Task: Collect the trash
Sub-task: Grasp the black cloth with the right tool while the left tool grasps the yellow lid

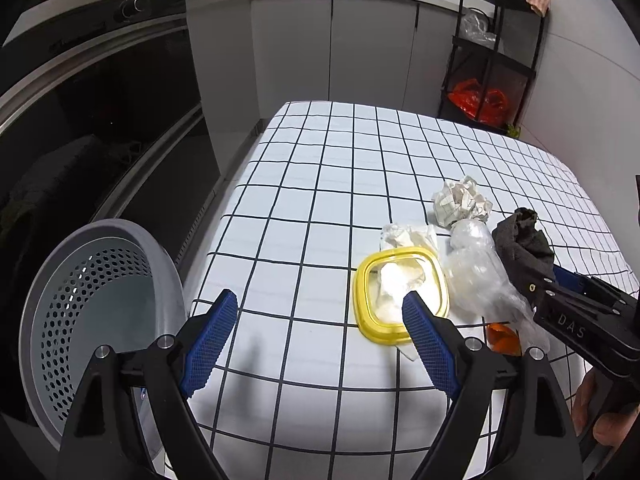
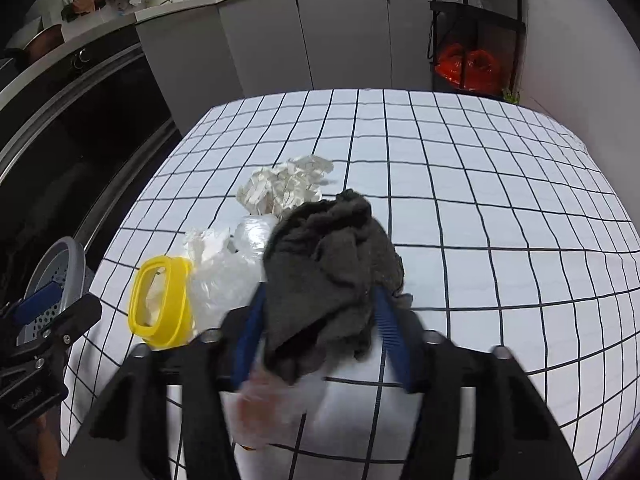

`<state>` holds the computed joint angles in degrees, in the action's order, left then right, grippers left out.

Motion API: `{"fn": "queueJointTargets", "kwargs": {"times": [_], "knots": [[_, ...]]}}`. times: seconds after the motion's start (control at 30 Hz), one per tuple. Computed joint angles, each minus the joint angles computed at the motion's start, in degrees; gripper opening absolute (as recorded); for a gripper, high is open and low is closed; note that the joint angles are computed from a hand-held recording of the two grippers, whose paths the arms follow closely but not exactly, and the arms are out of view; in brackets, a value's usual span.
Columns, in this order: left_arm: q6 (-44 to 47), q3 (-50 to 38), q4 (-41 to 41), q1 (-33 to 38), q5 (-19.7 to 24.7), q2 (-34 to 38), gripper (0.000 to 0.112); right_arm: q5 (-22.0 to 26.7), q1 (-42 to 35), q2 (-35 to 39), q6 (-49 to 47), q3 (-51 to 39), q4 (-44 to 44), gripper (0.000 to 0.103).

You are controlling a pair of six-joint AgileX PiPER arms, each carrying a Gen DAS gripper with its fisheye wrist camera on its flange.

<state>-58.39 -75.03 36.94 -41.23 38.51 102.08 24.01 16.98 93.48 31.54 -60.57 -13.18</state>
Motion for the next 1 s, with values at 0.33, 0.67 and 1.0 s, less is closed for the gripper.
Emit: {"fn": "queueJointTargets", "kwargs": {"times": [0.33,0.67,1.0], "knots": [[2.6,-0.7,-1.7,-0.7,-0.5,1.5,0.083,-3.4,-3.1,-7.6,-4.5,5.6,4.6,0.023],[6.0,-3.4,-6.3,-0.6,-2.3,4.2,0.086,-2.7,-7.5,-13.6,-11.7,9.6,11.7,0.022],[10.2,-8.1,-11.9,0.1,-3.2,8.8,0.086,-2.5,-8.0,-14.5,-16.0,11.0,14.6,0.022]]}}
